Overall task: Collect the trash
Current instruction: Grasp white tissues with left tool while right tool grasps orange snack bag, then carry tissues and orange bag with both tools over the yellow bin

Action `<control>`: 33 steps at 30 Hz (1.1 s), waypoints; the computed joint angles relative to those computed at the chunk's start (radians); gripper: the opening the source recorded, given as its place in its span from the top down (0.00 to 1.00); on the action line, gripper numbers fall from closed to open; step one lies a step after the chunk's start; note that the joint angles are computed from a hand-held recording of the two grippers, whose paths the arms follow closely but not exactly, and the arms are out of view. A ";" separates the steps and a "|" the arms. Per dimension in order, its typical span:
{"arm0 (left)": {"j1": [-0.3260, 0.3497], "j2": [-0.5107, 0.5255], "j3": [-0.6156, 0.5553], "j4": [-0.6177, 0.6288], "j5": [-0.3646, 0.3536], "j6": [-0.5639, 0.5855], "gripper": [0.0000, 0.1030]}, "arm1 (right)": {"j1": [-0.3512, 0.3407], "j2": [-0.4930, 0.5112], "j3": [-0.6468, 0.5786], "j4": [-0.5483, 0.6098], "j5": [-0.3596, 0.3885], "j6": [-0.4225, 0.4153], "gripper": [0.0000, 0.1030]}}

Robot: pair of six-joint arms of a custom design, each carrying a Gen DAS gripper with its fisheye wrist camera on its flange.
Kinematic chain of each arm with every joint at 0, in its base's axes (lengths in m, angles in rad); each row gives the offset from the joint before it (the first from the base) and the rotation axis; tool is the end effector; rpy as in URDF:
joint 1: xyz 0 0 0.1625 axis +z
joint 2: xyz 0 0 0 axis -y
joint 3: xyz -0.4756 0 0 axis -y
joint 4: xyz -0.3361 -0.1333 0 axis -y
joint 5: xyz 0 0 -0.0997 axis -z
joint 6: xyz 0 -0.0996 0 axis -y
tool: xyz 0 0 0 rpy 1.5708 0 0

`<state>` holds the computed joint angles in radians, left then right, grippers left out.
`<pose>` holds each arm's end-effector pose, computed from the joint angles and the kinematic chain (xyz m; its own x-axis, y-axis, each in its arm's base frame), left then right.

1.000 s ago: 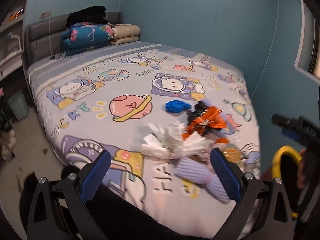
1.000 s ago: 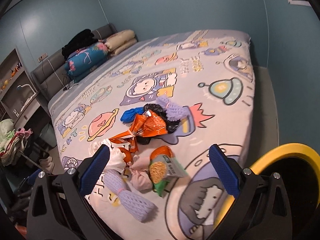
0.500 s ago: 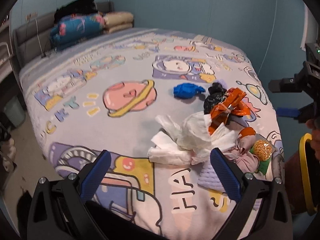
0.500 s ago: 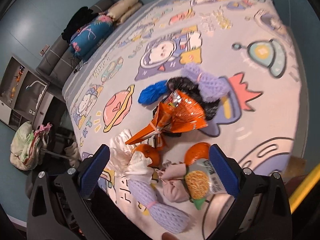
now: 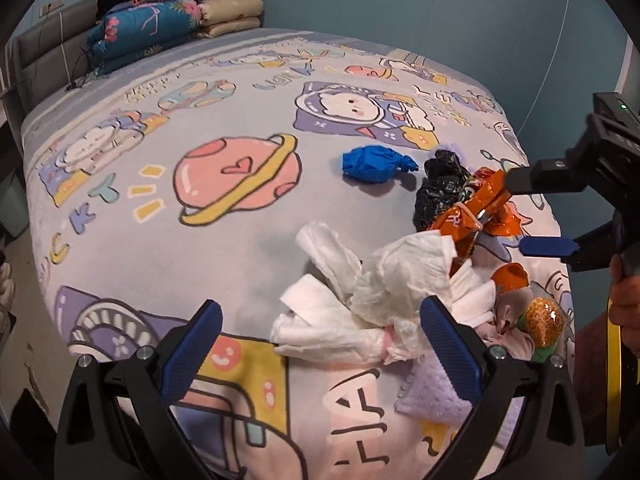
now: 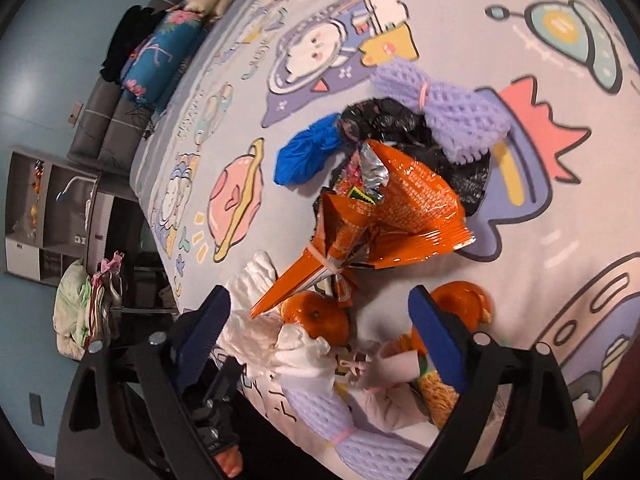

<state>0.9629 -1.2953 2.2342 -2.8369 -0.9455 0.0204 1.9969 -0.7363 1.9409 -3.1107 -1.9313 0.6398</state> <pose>-0.0987 -0.4774 0.3045 -0.7618 0.3244 -0.5607 0.5565 0.7708 -0.3100 0.3364 -0.5036 0.1129 -0.9550 0.2879 0.0708 0.2242 0.8576 -0.4629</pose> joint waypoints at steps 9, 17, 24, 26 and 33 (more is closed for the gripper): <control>0.045 0.024 -0.008 -0.011 -0.084 -0.006 0.14 | -0.016 0.048 -0.063 0.069 0.007 0.026 0.38; 0.058 0.027 -0.001 -0.010 -0.149 0.030 0.45 | -0.016 0.073 -0.083 0.066 0.009 0.019 0.46; 0.060 0.016 0.005 -0.011 -0.170 0.039 0.83 | -0.014 0.085 -0.077 0.037 -0.007 0.017 0.67; 0.058 0.008 0.006 -0.003 -0.173 0.033 0.87 | -0.016 0.083 -0.065 0.017 -0.005 0.016 0.71; 0.051 -0.016 0.015 -0.007 -0.189 0.046 0.89 | 0.000 0.064 -0.031 -0.038 -0.008 -0.016 0.74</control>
